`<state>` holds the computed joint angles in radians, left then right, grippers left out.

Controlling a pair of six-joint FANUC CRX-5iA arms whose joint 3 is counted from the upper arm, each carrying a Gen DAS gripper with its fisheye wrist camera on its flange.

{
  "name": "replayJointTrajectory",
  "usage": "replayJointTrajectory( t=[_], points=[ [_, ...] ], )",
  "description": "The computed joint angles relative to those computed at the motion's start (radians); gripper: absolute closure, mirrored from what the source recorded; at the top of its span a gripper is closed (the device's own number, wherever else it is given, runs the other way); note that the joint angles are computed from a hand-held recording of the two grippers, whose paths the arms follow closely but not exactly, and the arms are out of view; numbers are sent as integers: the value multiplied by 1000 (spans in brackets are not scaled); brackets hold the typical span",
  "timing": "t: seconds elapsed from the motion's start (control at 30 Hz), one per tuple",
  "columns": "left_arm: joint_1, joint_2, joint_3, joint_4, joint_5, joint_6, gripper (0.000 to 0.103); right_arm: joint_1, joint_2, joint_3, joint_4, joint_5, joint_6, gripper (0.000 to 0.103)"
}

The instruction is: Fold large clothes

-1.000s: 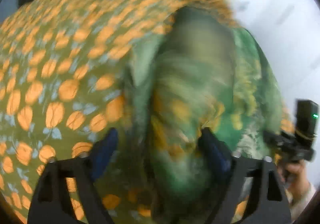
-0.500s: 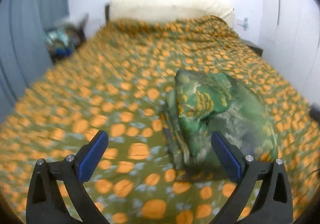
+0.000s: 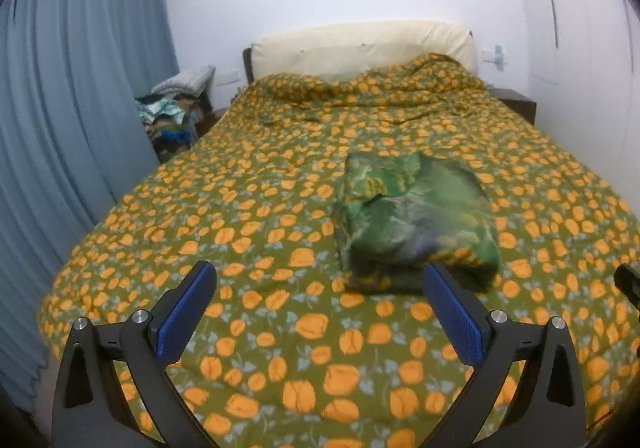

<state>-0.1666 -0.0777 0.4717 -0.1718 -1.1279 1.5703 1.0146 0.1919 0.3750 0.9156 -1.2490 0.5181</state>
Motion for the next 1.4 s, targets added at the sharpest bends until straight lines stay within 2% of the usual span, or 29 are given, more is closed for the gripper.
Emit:
replayJointTrajectory(
  t=[0.13,0.27,0.33,0.43,0.6,0.77,0.87,0.97,1.07,1.23,1.4],
  points=[
    [-14,-30,-12,3,-9,9,0,75,-17,15,4,-86,-43,0],
    [-2,-47,-28,75,-44,-39,0,127,-5,61,-10,-168,-60,0],
    [-2,-55,-32,92,-66,-35,0,144,3,91,-46,-202,-72,0],
    [-16,-52,-6,81,-147,-13,0,158,17,147,-124,-250,-70,0],
    [-9,-81,-37,120,-180,-43,0,187,29,198,-185,-304,-54,0],
    [-19,-101,-38,120,-208,-54,0,225,41,239,-179,-362,-53,0],
    [-60,-102,-17,59,-230,-42,0,243,69,294,-174,-409,-28,0],
    [-79,-97,2,28,-255,-29,0,255,91,327,-150,-432,-4,0],
    [-50,-96,-2,77,-266,-42,0,258,111,354,-134,-457,21,0],
    [-25,-102,-18,113,-262,-44,0,247,116,366,-167,-475,6,0],
    [-37,-95,-8,91,-274,-29,0,243,125,383,-181,-485,-2,0]
  ],
)
